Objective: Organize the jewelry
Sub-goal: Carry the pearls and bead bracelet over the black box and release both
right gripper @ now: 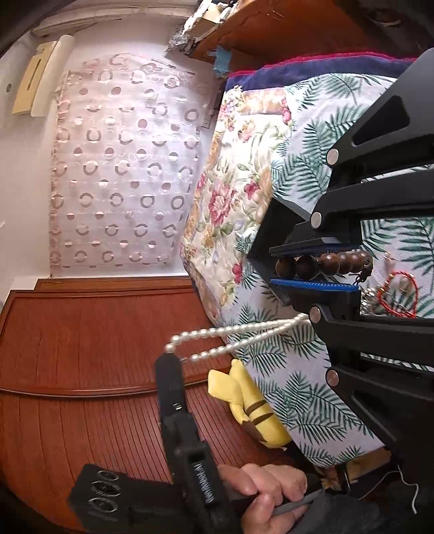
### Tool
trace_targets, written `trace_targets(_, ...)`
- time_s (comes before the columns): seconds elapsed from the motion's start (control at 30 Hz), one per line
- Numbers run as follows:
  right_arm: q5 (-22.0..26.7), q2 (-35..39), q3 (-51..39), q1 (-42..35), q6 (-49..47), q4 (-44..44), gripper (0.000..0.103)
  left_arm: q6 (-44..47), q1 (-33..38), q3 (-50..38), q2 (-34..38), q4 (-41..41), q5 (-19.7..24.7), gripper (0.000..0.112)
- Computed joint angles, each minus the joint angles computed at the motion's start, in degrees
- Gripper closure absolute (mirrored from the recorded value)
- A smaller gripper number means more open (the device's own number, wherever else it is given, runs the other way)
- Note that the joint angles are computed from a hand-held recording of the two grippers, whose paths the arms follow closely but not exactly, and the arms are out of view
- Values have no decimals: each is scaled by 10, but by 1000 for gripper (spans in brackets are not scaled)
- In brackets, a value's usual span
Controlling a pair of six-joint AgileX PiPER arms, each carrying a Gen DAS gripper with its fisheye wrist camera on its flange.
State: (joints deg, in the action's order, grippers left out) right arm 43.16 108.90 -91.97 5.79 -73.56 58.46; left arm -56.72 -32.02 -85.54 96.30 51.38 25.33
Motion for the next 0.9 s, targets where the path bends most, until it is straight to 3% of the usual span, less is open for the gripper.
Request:
trace_targets(0.2,0,40,-85,14,60,-45,88,102,18,-106,47,-80,33,106)
trace_targets(0.43,15,101,-183,28,122,-99,88,254,82,-208,130,-269,38,106)
trace_targets(0.53,21,127,-218,37,145,-120,88,280,102,-225,162,-317,39,106)
trace_targets(0.9,19,152,-246,46,164,-137,88,300,108,-284,193,-323,48,106)
